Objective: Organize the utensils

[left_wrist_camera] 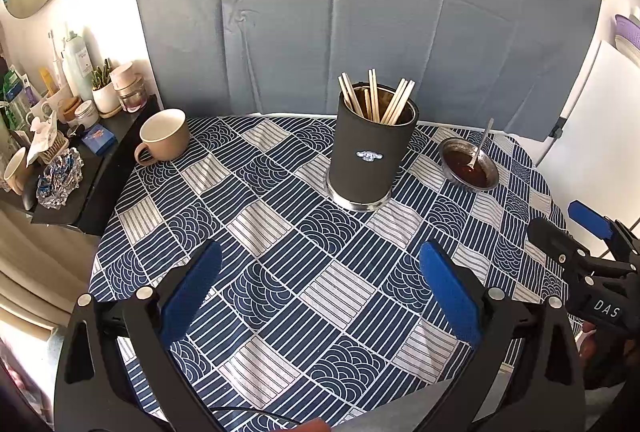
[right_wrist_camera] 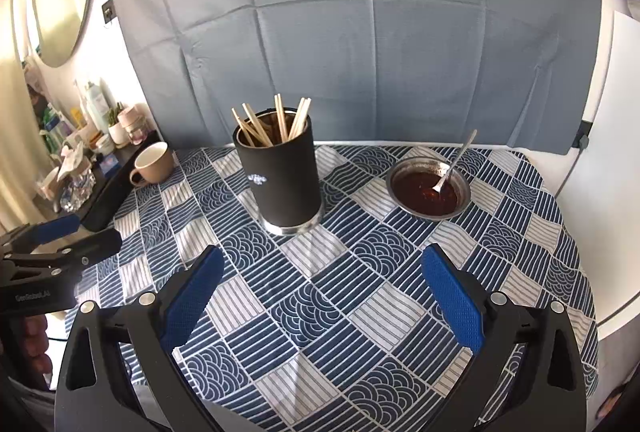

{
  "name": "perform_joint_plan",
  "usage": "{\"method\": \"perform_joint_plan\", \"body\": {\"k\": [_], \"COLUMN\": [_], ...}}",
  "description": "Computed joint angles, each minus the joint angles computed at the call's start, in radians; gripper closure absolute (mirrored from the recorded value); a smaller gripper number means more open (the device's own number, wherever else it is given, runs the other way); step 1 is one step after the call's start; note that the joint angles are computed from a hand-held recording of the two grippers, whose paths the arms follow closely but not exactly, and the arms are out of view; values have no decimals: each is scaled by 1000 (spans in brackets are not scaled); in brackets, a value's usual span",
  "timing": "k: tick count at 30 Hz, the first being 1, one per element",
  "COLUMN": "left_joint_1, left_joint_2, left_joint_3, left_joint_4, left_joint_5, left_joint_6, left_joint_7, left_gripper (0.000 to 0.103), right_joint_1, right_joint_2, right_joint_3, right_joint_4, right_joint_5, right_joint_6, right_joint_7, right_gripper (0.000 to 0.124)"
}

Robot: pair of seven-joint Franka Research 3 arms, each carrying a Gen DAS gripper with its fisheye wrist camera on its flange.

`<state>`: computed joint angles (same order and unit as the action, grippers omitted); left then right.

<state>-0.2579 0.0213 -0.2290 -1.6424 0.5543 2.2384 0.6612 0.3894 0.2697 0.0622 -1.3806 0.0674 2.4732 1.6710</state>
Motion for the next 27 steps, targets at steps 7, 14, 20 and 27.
{"method": "perform_joint_plan", "body": {"k": [7,14,20,27], "left_joint_1": [0,4,6,4], "left_joint_2": [-6,-11,-12,-12], "left_joint_3": [-1,1,-1,-2], "left_joint_4": [-10,-19,-21,-19], "left_joint_5": [-17,-32,-34,-30], "left_joint_6": [17,22,22,12], "left_joint_7": [22,22,22,25], "left_gripper": [6,6,6,6], "right_joint_1": [0,2,2,0], "right_joint_2": [2,-2,-9,-7], "right_joint_3": [2,1,3,6], "right_joint_4": [5,-1,-11,-10], "right_joint_5": [6,3,1,15], "right_joint_6": [-17,-19,-14,-17], "right_joint_7": [-12,-8,-13,-17], "right_gripper": [29,29,29,29]}}
